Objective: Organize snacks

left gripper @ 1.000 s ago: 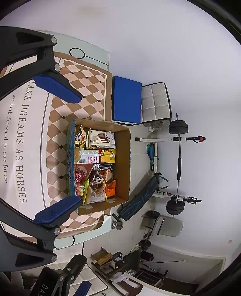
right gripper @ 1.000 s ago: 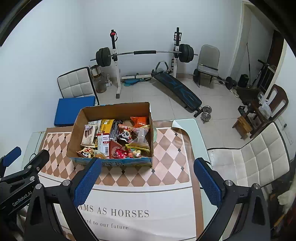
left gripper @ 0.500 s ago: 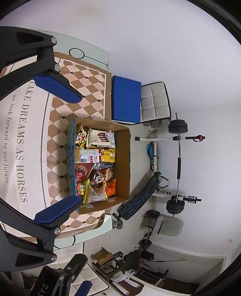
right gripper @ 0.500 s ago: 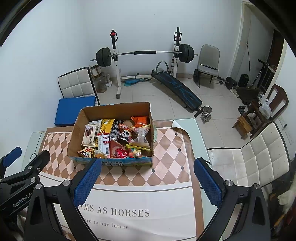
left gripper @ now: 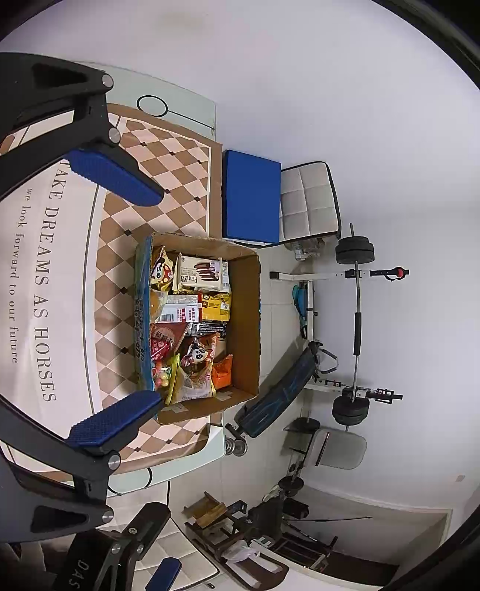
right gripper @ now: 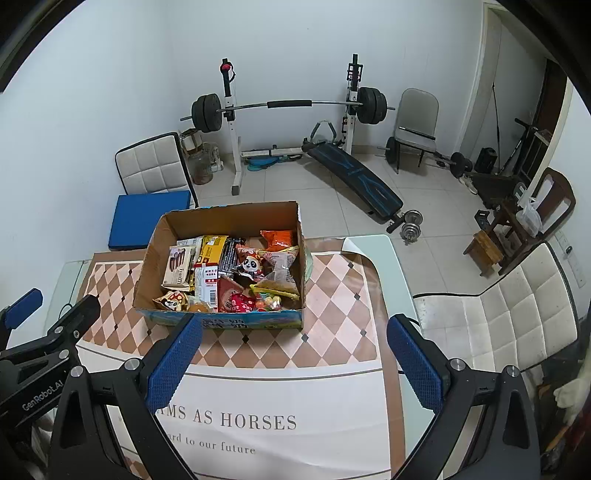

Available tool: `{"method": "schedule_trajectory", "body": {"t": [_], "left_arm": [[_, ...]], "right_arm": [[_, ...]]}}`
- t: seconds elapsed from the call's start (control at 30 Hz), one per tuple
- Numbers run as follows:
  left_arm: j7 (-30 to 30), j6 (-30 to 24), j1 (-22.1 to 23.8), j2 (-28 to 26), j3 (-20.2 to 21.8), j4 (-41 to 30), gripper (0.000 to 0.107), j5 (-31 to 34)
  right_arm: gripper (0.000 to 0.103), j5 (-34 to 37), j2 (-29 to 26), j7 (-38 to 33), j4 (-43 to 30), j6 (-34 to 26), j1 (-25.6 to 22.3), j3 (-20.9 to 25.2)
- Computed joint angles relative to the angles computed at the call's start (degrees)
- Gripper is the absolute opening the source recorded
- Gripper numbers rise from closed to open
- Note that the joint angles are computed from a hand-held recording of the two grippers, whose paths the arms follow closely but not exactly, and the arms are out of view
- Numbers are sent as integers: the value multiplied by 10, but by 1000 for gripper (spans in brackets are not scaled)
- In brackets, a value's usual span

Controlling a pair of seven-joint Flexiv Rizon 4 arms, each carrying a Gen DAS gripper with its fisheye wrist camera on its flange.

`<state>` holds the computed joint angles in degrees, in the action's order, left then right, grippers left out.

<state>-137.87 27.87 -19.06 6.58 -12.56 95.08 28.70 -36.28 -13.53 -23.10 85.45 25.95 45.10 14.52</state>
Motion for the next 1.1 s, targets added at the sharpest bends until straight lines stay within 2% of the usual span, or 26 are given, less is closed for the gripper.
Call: {"method": "schedule_trajectory", "body": {"t": [1.1], "left_arm": [[9, 4, 1, 2, -1, -4, 102, -2]], "right_arm": [[102, -2, 3, -4, 4, 4, -1, 0]]}}
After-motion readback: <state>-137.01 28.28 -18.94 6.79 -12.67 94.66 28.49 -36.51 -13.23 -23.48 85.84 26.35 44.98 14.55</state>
